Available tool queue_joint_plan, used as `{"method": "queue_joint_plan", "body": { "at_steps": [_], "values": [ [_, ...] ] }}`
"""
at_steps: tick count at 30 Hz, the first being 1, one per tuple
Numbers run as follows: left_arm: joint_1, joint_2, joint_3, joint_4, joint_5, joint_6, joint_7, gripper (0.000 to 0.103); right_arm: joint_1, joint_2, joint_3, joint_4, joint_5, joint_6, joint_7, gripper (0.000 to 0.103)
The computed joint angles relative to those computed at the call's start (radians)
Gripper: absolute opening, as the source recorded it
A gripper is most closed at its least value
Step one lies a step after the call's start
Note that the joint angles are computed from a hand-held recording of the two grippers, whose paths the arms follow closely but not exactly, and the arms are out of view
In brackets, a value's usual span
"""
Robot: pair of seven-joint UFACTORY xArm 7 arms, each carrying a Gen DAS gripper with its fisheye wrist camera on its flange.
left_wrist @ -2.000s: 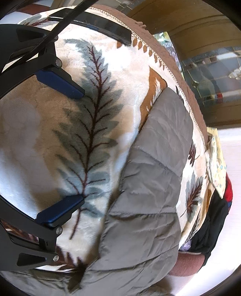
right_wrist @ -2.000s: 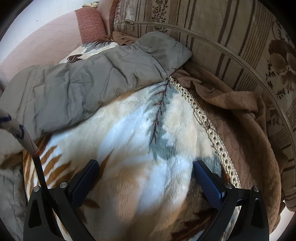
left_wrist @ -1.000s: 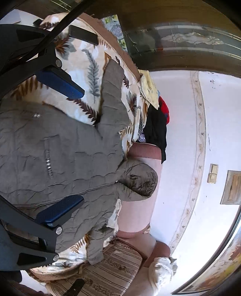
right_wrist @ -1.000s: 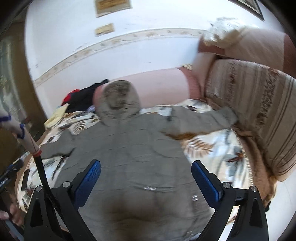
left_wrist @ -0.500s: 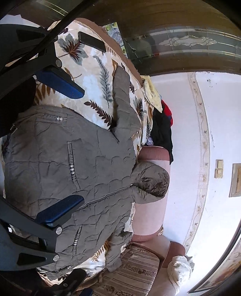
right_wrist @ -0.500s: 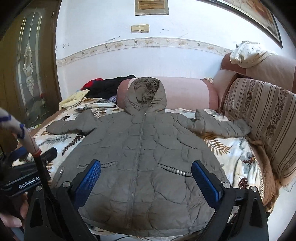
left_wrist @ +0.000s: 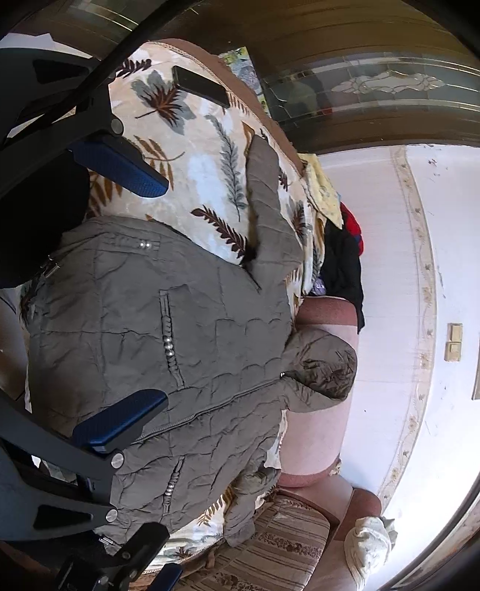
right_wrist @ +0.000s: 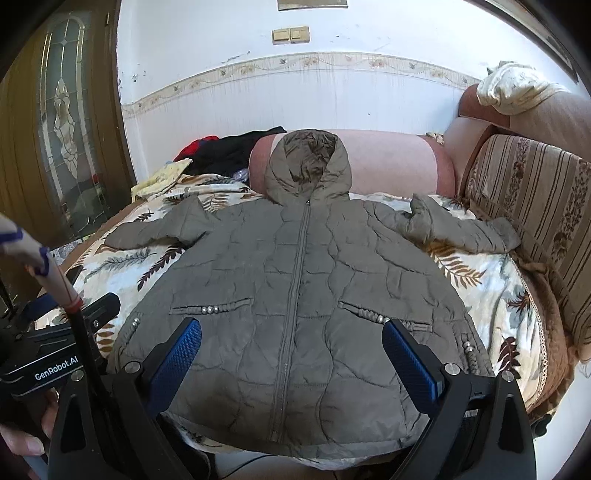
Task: Fold large clothes
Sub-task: 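Position both tools over the spread grey jacket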
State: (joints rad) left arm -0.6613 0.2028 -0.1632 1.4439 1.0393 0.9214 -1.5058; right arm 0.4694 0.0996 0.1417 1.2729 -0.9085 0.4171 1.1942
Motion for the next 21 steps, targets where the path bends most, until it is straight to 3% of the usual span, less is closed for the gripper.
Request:
{"method": "queue_joint_plan", "body": {
  "at_steps": [7, 21],
  "values": [
    [-0.007, 0.053, 0.015, 0.056, 0.006, -0.018, 0.044, 0.103, -0.004, 0.003, -0.004, 0.008, -0.040, 0.011, 0.031, 0.100],
    [-0.013, 0.213, 0.112, 0.257, -0.056, -0.125, 0.126, 0.103, -0.015, 0.116, -0.064, 0.142, 0.134, 0.047, -0.095, 0.100]
  ]
}}
